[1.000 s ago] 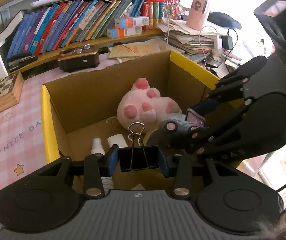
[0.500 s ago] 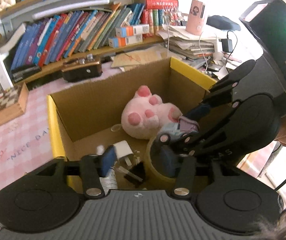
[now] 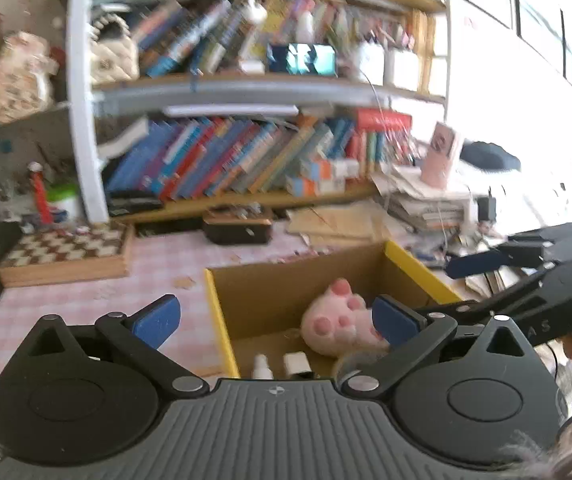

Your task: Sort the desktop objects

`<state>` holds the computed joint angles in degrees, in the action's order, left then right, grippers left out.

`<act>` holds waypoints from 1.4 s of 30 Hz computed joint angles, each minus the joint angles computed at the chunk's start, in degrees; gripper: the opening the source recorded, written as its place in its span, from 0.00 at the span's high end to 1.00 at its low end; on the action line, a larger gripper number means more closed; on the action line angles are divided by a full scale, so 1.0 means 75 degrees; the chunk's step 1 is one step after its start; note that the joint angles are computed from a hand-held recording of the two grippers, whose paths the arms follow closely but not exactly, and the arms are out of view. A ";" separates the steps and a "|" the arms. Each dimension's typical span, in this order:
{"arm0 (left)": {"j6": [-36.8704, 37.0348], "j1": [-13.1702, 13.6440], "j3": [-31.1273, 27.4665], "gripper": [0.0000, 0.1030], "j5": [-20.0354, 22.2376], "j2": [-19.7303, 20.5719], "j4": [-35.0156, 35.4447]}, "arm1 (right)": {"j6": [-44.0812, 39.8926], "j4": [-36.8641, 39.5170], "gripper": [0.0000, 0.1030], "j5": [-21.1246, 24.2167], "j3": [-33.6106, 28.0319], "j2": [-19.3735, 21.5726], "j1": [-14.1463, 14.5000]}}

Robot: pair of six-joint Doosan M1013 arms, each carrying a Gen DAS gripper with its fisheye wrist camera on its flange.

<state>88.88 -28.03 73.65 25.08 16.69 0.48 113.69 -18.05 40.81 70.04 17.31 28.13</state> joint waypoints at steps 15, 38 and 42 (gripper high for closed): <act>-0.3556 0.0197 0.1999 0.00 -0.0762 -0.1526 0.2496 | 0.5798 -0.4844 0.07 0.0595 0.1066 -0.0556 0.1427; -0.3262 0.0380 0.3854 0.00 -0.0436 -0.3122 0.2036 | 0.7903 -0.5482 0.07 0.2928 0.1138 -0.0346 0.3257; -0.3629 0.0379 0.4000 0.00 -0.0261 -0.3281 0.2035 | 0.7861 -0.5337 0.07 0.2944 0.1097 -0.0307 0.3396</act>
<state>61.66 -25.19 103.66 23.12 -7.91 15.74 172.65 -58.08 62.89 78.26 15.01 53.59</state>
